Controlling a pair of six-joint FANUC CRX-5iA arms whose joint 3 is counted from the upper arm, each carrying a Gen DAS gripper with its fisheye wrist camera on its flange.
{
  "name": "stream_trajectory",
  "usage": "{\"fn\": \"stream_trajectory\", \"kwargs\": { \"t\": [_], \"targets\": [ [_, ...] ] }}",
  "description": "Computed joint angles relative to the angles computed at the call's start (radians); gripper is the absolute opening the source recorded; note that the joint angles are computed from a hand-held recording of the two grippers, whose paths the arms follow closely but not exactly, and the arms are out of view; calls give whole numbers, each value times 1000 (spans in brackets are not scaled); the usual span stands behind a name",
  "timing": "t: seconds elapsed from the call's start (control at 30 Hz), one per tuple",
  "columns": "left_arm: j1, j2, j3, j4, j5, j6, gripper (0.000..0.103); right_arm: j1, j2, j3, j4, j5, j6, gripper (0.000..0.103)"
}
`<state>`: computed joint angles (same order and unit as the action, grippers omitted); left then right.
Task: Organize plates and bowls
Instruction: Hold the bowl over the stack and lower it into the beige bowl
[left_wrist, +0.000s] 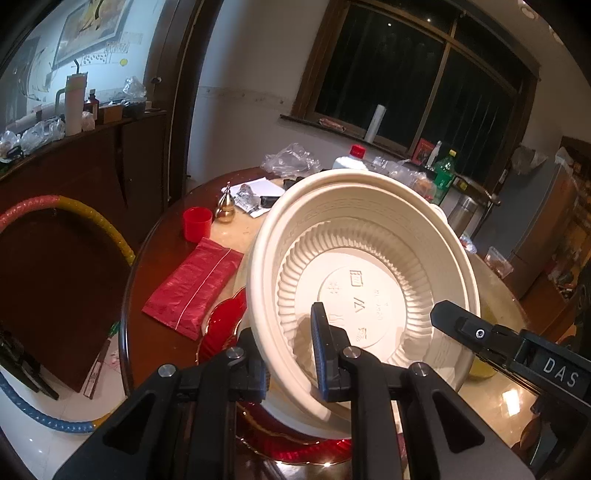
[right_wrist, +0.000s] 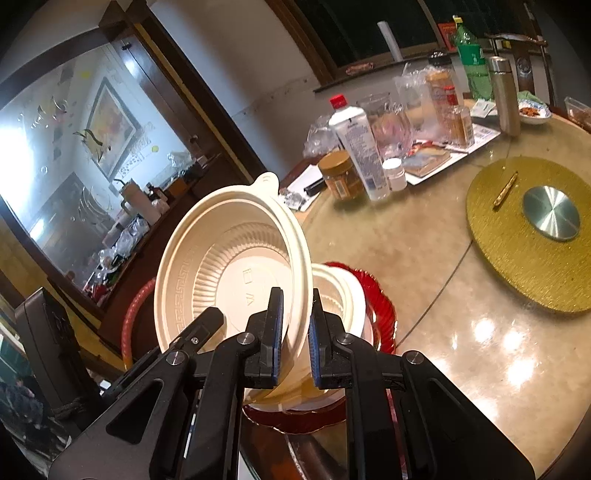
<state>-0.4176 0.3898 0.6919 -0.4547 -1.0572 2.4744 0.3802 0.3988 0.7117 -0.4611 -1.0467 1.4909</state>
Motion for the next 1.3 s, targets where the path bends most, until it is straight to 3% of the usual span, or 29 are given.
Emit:
{"fn": "stream_trajectory", "kwargs": {
  "t": [0.57, 0.83, 1.1, 1.3],
  "targets": [
    [13, 14, 7, 51, -57, -81, 20, 26, 60, 89, 79, -134, -11, 13],
    [63, 18, -19, 185, -48, -176, 21, 37, 96, 149, 108, -211, -21, 13],
    [103, 54, 18, 285, -87, -270, 22, 20, 204, 332, 78, -374, -73, 13],
    [103, 83, 65, 277, -127, -291, 22, 21, 230, 374, 85, -402, -87, 14]
  ]
}}
